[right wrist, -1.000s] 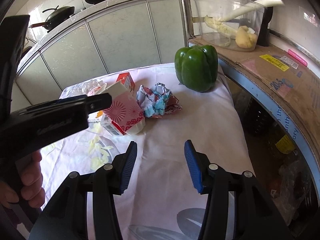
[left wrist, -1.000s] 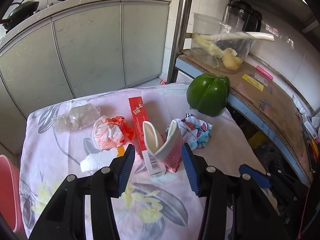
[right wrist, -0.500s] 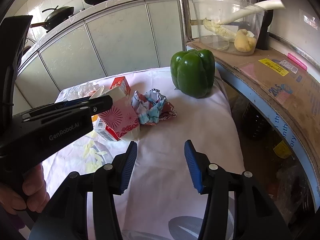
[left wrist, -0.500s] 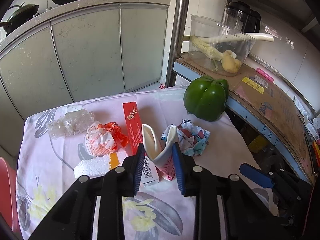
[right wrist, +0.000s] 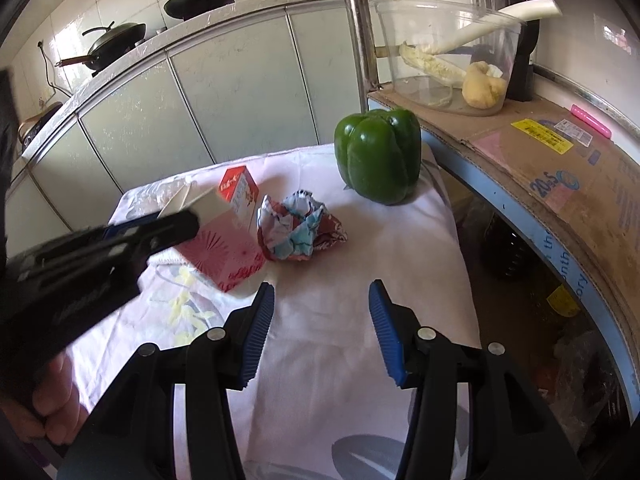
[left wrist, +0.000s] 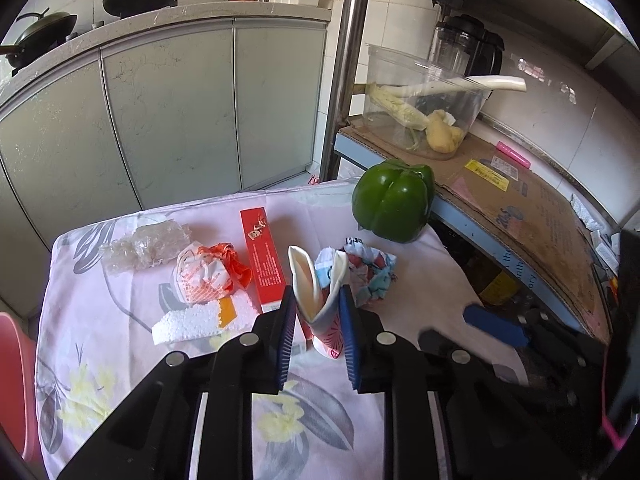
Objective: Collect trash
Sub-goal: 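Grasp the white paper cup with the left tool while the right tool grasps crumpled paper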
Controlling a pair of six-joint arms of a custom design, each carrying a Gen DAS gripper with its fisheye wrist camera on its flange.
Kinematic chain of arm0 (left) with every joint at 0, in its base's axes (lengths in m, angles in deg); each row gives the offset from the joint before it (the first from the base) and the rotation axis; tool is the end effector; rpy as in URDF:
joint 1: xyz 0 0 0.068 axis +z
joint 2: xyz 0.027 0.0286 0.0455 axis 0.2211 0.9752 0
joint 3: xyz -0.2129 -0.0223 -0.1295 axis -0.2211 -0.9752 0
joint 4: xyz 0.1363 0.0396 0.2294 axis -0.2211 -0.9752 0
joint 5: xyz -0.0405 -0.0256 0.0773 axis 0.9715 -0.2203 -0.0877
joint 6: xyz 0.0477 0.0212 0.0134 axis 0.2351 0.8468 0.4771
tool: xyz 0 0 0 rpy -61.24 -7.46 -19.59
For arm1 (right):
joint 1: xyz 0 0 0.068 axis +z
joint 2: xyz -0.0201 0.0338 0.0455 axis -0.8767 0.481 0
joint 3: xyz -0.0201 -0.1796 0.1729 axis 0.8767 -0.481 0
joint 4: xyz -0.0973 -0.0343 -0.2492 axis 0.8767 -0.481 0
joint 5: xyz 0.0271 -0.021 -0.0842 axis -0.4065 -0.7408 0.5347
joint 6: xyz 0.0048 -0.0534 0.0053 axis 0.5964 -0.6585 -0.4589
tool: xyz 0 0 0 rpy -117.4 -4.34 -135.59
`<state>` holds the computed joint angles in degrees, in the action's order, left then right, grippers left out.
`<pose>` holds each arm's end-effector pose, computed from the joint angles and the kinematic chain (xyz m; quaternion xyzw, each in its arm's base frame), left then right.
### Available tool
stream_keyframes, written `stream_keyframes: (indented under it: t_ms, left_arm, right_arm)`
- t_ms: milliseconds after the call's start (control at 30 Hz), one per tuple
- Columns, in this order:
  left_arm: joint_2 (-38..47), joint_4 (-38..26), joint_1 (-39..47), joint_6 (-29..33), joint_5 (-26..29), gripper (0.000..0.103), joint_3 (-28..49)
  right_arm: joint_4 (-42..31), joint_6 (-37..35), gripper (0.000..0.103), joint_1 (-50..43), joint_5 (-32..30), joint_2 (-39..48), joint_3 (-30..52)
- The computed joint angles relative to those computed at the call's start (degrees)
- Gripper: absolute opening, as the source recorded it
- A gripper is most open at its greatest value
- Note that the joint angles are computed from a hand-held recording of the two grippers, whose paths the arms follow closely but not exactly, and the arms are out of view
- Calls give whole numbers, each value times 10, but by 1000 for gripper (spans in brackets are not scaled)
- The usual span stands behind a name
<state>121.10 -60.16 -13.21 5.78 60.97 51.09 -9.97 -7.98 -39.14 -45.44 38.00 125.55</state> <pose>0.3138 -0.1528 0.2379 0.1396 0.9139 -0.1096 0.3650 0.2971 0.1130 0.1886 0.0554 0.9174 0.0640 0.3888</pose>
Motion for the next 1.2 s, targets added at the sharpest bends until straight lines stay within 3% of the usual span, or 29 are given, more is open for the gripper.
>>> stream_keyframes:
  t_ms: [233,600,767,933,1000,1100,1133,1200]
  left_arm:
    - [-39,-11,21,7,23,21,-34]
    - [-33,-21,33,10,32,20,-41]
    - [-36,-16,26,11,23,20,-47]
    - [-45,-15,25,10,22,20,-55]
    - [-49,-16,25,10,22,20,-58]
    - [-57,-16,22,8,20,20,-63]
    - [-59,-17,21,7,19,20,-63]
    - [-67,-18,17,5,15,20,-66]
  right_arm:
    - [1,-10,50,-20,-33,60,65]
    - [-41,-38,56,-37,-62,214,212]
    - [-20,-47,56,-39,-63,221,206]
    - [-8,-40,41,-47,-75,193,177]
    - [-3,-31,16,-46,-69,173,157]
    - [8,-21,14,-48,-72,147,130]
    - [7,-20,5,-47,-69,142,124]
    - [6,-20,3,-48,-73,136,118]
